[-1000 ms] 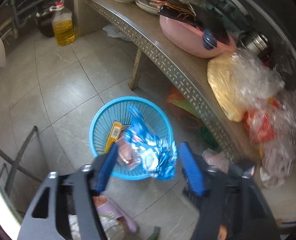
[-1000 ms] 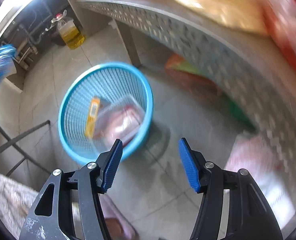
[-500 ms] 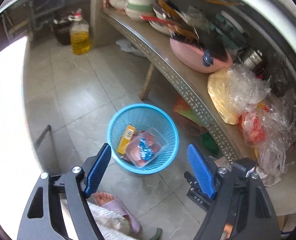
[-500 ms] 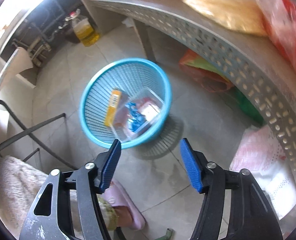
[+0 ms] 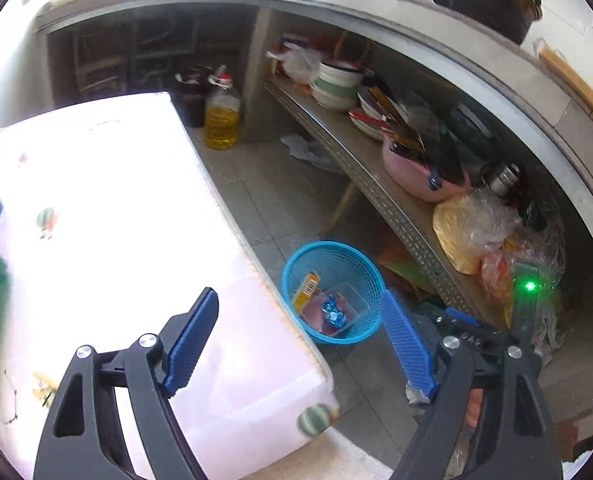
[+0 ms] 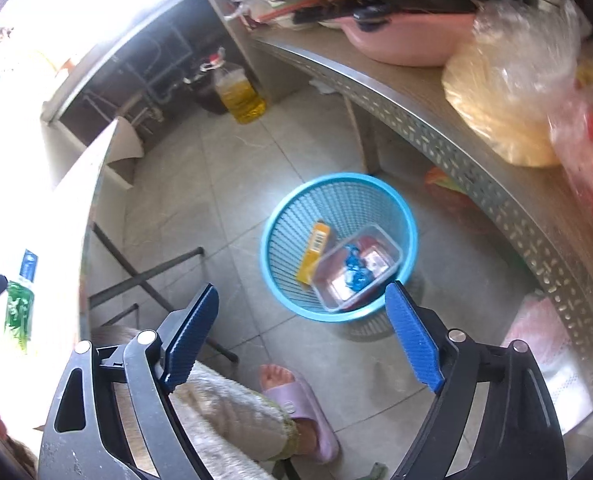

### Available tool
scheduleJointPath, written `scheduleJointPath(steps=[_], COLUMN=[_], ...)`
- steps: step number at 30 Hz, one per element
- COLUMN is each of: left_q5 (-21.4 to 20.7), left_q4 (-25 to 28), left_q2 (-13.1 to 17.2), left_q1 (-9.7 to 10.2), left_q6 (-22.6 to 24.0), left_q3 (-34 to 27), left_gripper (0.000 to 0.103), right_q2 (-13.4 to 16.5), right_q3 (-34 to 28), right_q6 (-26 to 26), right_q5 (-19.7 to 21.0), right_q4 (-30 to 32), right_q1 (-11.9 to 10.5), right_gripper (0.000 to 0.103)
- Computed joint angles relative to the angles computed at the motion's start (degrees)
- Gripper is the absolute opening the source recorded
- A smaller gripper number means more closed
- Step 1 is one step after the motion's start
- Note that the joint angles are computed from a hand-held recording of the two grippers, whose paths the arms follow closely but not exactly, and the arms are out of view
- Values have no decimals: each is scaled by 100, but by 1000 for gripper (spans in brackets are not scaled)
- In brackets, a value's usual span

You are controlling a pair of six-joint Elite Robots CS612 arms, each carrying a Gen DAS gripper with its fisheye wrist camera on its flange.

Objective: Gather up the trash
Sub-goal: 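Move both tools back to the table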

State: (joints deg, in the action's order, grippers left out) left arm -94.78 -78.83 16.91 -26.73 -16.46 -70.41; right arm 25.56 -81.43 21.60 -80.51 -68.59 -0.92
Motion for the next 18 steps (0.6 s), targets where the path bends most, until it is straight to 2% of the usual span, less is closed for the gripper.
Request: scheduleJointPath(steps=[3,7,12,18], left_q5=[33,-163,-172,262], left_q4=[22,-129,-269,-265], left_q2=[156,382,628,894], left_q1=[54,152,225,240], left_q6=[-132,-322,-318,-241], left_q3=[-350,-793,-1331,-2018], left_gripper=[81,81,81,86], right_q2=[-80,-180,-248,-354], right_q3=[64,150,151,326], right_q6=[-54,-163,-277,-483], right_q5=[95,254,424,767], right_q4=[-21,-36,-148,-207], right_q1=[36,81,139,244], right_gripper=[83,83,84,84])
